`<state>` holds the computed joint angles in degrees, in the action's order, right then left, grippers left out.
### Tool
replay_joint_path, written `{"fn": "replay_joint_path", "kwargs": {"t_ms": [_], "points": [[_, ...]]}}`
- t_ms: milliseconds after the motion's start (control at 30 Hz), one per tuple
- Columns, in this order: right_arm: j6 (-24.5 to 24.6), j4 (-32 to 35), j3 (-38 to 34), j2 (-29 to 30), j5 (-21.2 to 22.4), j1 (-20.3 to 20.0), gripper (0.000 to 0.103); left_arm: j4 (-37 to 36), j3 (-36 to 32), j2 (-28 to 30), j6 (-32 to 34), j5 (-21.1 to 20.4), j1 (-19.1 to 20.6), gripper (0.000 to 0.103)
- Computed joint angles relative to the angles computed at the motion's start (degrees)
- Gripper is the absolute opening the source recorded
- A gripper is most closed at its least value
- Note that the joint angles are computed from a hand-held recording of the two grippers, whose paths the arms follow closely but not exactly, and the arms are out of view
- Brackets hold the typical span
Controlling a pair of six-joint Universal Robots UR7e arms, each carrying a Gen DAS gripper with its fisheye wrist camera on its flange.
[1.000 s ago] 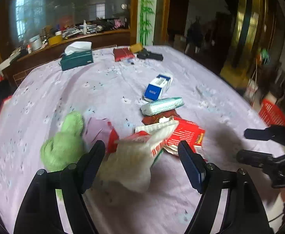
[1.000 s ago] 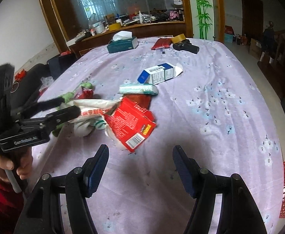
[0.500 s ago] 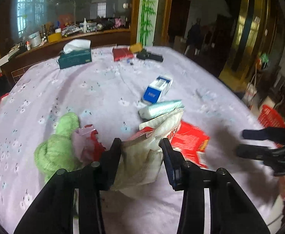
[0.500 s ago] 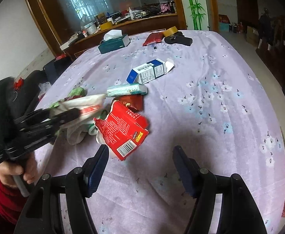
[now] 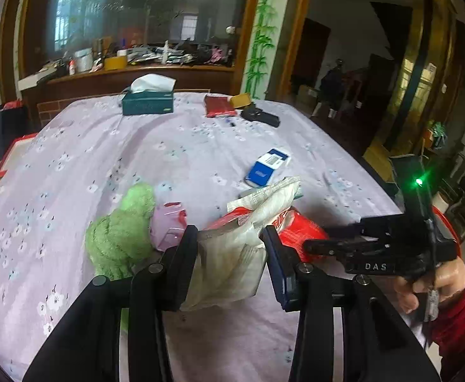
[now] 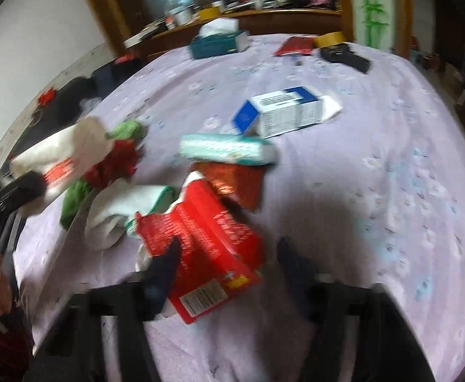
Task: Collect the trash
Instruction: 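Grasp the white paper wrapper with the left tool while the right tool grasps the red packet, then lift the white wrapper with the left tool while the right tool lifts the red packet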
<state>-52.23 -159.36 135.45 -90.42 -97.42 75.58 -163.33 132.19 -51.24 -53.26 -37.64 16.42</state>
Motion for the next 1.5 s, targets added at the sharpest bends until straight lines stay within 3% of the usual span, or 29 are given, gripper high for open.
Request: {"fn": "replay_joint_path", "kwargs": {"t_ms": [133, 400, 700, 900, 1100, 1300, 1500], "points": [[-5.0, 0.0, 2.2, -2.0, 1.5, 0.0, 0.024, 1.9, 0.2, 0.1, -4.2, -0.1, 1.5, 0.040], [-11.4, -0.3, 5.0, -3.7, 8.0, -4.1, 0.023, 14.9, -1.2, -1.8, -16.4, 2.9, 1.7, 0.041], [-11.9, 1.4, 4.2, -6.5, 12.6, -5.7, 0.022, 34.7, -5.4, 0.5, -31.6, 5.1, -2.0, 0.041], [-12.3, -5.3, 6.1, -8.4, 14.8, -5.7, 0.022, 29.6, -2.7, 0.2, -28.1, 3.6, -4.5, 0.041], [-3.8, -7.2, 7.6, -12.3, 12.4, -4.7, 0.022, 25.8, -0.5, -0.6, -22.9, 4.7, -6.3, 0.041], [3.4, -13.3, 11.8, -14.8, 5.4, -0.5, 0.022, 8.0, 3.7, 0.3, -11.2, 4.8, -5.1, 0.041], [9.7, -24.3, 14.1, -10.3, -4.6, 8.0, 0.022, -6.9, 4.6, 2.8, 1.3, 1.2, -2.9, 0.041]]}}
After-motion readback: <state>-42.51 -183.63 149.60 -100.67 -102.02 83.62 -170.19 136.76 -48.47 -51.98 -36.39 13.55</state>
